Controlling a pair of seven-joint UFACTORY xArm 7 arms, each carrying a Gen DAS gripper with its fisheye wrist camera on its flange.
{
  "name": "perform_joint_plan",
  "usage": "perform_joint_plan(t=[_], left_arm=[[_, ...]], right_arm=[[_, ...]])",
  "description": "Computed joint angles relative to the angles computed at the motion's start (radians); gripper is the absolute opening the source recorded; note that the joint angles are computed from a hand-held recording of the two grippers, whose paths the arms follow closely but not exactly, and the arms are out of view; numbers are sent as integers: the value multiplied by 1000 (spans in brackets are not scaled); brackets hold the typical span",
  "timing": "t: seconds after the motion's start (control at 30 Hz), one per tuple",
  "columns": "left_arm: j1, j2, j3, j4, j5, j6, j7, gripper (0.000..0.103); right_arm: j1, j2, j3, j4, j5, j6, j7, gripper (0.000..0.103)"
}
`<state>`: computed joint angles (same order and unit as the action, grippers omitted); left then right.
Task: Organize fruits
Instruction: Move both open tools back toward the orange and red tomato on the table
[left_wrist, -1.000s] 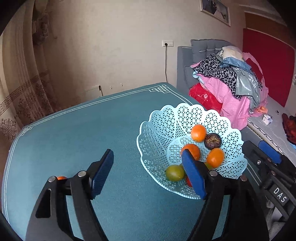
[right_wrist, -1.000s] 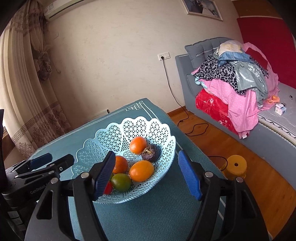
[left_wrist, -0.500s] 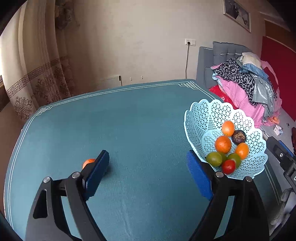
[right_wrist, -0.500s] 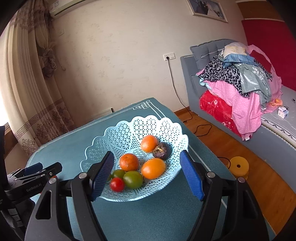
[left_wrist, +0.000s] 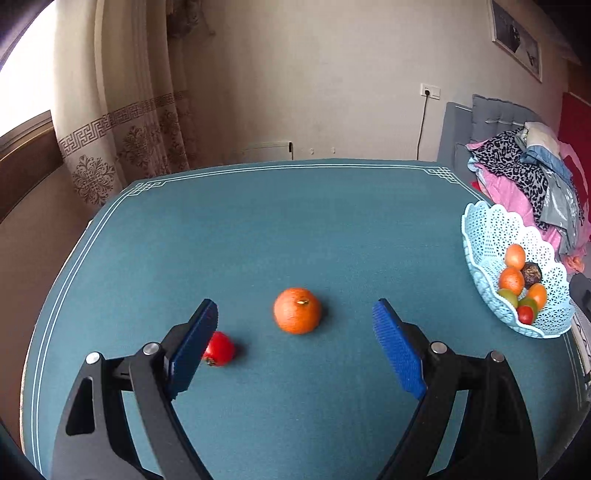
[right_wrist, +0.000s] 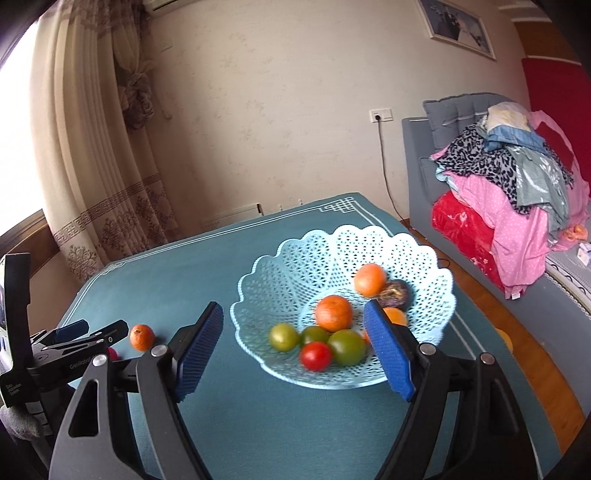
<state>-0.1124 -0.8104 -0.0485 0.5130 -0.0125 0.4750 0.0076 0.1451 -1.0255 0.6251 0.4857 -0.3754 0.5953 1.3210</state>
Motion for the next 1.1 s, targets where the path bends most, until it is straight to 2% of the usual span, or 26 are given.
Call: perform_joint_plan(t=[0.43,0.77,1.1], left_arm=[[74,37,87,-19,-11,1,63,87],[94,89,116,-20,-45,-4,102,85],[74,120,125,-19,-84,3,151,56]], right_arm=[[-42,175,88,136,-44,-29,9,78],[-67,334,137,232,-122,-54,21,78],[-54,517,139,309,-245,-70,64,78]])
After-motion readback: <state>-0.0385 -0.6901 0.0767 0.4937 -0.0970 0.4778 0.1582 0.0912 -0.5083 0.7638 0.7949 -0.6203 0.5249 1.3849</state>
